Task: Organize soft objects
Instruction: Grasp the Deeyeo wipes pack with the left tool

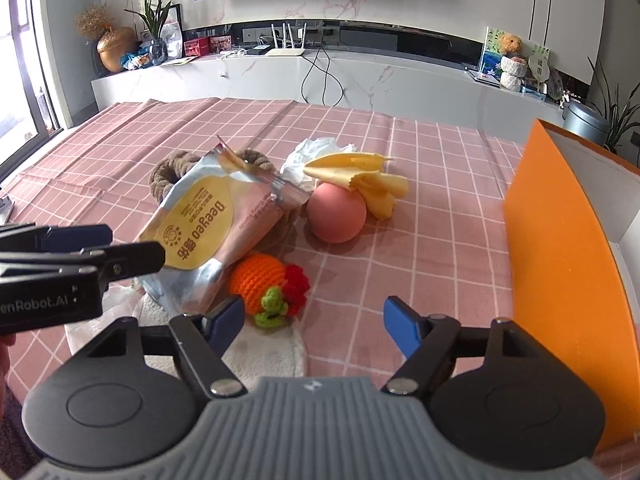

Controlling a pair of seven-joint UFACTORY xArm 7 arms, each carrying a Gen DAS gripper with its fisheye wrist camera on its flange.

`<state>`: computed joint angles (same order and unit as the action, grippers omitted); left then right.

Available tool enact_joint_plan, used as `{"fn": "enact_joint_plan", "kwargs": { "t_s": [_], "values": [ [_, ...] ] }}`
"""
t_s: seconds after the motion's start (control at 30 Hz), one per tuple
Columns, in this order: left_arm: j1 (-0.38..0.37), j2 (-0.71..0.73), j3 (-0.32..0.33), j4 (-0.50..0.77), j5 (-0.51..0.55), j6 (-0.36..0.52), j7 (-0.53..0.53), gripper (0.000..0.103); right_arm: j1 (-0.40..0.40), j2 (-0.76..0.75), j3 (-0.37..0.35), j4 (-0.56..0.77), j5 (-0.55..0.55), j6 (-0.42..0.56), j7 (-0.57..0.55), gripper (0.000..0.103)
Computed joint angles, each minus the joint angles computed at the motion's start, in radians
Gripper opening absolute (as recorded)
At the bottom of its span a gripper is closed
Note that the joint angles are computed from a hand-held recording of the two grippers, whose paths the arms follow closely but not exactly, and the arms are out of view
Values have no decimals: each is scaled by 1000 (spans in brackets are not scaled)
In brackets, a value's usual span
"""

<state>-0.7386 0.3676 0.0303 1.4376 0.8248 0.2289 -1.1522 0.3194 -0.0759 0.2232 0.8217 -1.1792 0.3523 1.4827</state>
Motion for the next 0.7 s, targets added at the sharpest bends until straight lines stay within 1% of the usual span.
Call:
{"fn": "enact_joint_plan", "kwargs": {
  "t_s": [0.03, 0.1, 0.13, 0.17, 0.2, 0.23, 0.27, 0.3, 0.33, 0.37, 0.47, 0.57, 0.6, 0.67, 0.7],
  "values": [
    [40, 19, -46, 21, -67, 3, 74, 86, -1, 5, -1, 6, -7, 4, 0, 74],
    [126, 60, -148, 64, -228, 17, 263, 87, -4, 14, -7, 16, -17, -1, -12, 72],
    [135, 80, -156, 86, -259, 21, 312, 87, -5, 20, -12, 22, -12, -5, -28, 72],
    [127, 97, -146, 110, -267, 31, 340, 87, -6, 26, -16, 28, -8, -12, -41, 72],
    [130, 113, -150, 132, -288, 44, 384, 87, -8, 34, -22, 36, -2, -23, -54, 72],
    [150, 129, -172, 151, -328, 50, 442, 88, -10, 43, -28, 44, 6, -39, -67, 72],
    [189, 145, -219, 166, -390, 51, 516, 88, -11, 54, -34, 54, 14, -52, -78, 72],
    [239, 165, -281, 183, -463, 59, 597, 89, -9, 66, -38, 64, 24, -58, -92, 72],
    [276, 182, -325, 197, -521, 68, 656, 89, -7, 78, -42, 75, 30, -63, -104, 72],
    [300, 196, -356, 209, -565, 76, 699, 89, -4, 89, -47, 83, 26, -69, -106, 72],
    [336, 230, -404, 234, -669, 83, 771, 89, 9, 112, -63, 102, 3, -90, -91, 72],
    [343, 254, -417, 248, -753, 71, 794, 88, 20, 124, -77, 108, -11, -108, -74, 72],
    [349, 257, -427, 246, -780, 64, 809, 83, 21, 126, -82, 107, -5, -119, -78, 72],
    [334, 246, -410, 237, -805, 55, 819, 70, 22, 126, -87, 102, 23, -135, -104, 70],
    [320, 233, -392, 225, -810, 48, 819, 60, 24, 124, -89, 99, 27, -138, -109, 69]
  ]
}}
